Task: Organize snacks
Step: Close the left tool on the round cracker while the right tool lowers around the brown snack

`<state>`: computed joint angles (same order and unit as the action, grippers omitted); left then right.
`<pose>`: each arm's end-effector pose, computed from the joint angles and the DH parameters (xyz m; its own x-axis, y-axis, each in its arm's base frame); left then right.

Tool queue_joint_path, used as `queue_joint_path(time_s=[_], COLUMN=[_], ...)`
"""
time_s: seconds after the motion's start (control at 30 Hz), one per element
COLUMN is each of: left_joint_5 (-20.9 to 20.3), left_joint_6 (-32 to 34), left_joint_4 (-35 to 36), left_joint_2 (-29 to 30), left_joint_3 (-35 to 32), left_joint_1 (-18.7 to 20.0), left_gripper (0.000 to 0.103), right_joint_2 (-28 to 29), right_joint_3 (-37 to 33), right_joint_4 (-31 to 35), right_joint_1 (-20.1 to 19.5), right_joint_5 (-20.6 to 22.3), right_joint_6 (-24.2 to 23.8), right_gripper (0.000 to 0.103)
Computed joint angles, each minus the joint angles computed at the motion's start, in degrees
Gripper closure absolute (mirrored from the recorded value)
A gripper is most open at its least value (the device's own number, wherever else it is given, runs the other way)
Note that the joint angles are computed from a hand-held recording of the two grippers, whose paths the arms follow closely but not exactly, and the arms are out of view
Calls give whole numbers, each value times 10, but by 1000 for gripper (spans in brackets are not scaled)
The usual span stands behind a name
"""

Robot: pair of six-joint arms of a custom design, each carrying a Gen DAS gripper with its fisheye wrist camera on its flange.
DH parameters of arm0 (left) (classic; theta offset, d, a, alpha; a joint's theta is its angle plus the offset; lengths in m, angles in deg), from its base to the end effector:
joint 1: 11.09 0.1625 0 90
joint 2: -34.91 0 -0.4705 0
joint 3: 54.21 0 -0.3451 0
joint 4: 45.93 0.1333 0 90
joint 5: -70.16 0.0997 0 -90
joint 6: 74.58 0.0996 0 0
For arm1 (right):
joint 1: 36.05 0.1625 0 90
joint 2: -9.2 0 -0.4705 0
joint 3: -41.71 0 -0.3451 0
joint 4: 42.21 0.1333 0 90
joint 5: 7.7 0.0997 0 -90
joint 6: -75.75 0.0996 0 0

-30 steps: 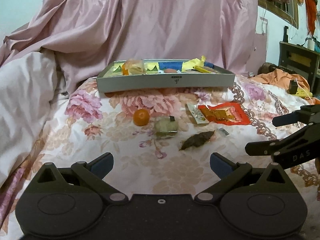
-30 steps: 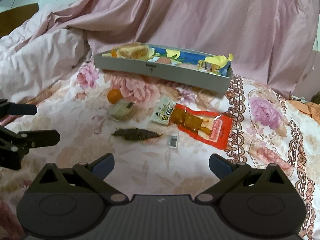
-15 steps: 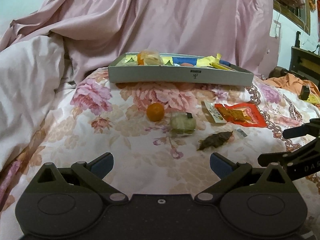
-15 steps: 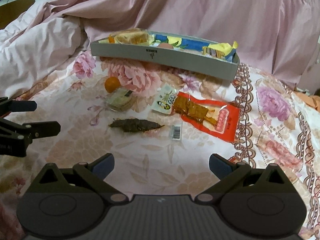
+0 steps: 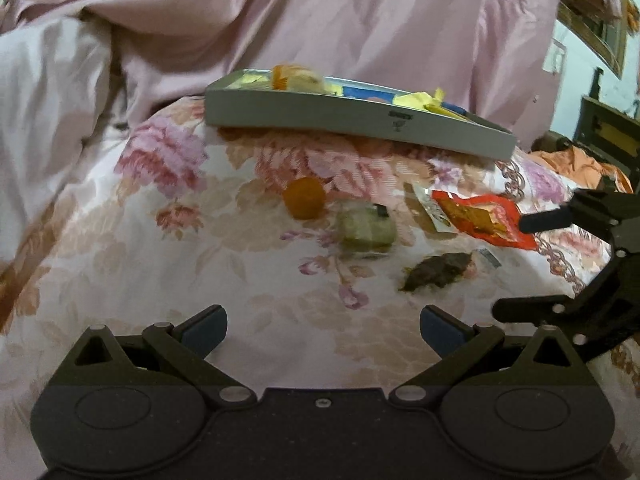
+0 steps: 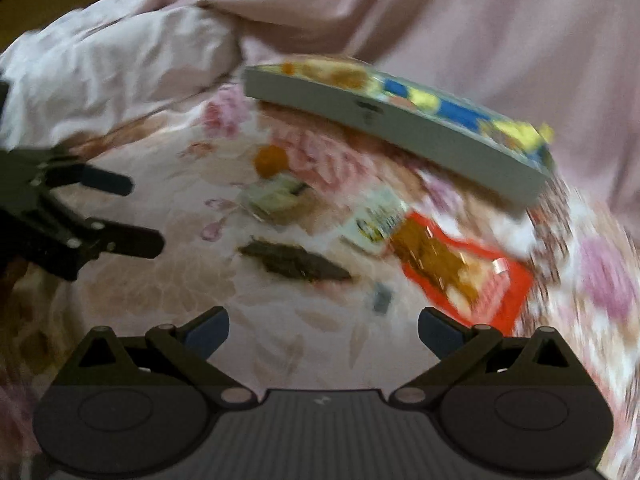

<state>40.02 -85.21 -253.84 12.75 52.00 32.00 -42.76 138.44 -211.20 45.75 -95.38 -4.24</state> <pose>-0.2752 -0.5580 0.0107 -0.7948 -0.0678 -0.6030 0.4678 0.5645 -0.6801 0.0399 -0.6860 0.2638 -0.2886 -0.7851 0.5480 -0.9566 0.2604 -0.1307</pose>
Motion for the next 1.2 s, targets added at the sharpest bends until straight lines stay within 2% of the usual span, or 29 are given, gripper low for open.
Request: queue_joint_path(time_s=[0.13, 0.3, 0.47, 0.57, 0.67, 0.73, 0.77, 0.9, 1.2], left_joint_5=[18, 22, 22, 21, 21, 18, 17, 0, -26], left_joint_6=[15, 33, 30, 27, 31, 35, 38, 46, 52], left_joint_4=[-32, -57, -58, -65, -70, -71, -70, -67, 2], left_joint_2=[6, 10, 8, 6, 6, 7, 7, 8, 32], left_joint_3=[-1, -3, 1, 3, 2, 0, -2, -17, -122], left_joint_1=[-3, -5, -4, -3, -2, -1, 0, 9, 38], left_gripper=[1, 1, 1, 1, 1, 1, 1, 1, 1], right_joint_2=[22, 50, 77, 80, 76, 69, 65, 49, 17], right_joint_3=[-46, -108, -151, -155, -147, -136, -129, -93, -30], right_joint_4=[54, 160, 218, 217, 201, 188, 180, 138, 66], right_joint_1=[14, 30, 45, 44, 39, 34, 32, 26, 5], right_joint_5=[-5, -26, -60, -73, -82, -77, -75, -68, -53], right_joint_6=[-38, -41, -26, -11, 19, 37, 47, 79, 119], right_gripper=[1, 5, 9, 12, 20, 28, 29, 48, 50])
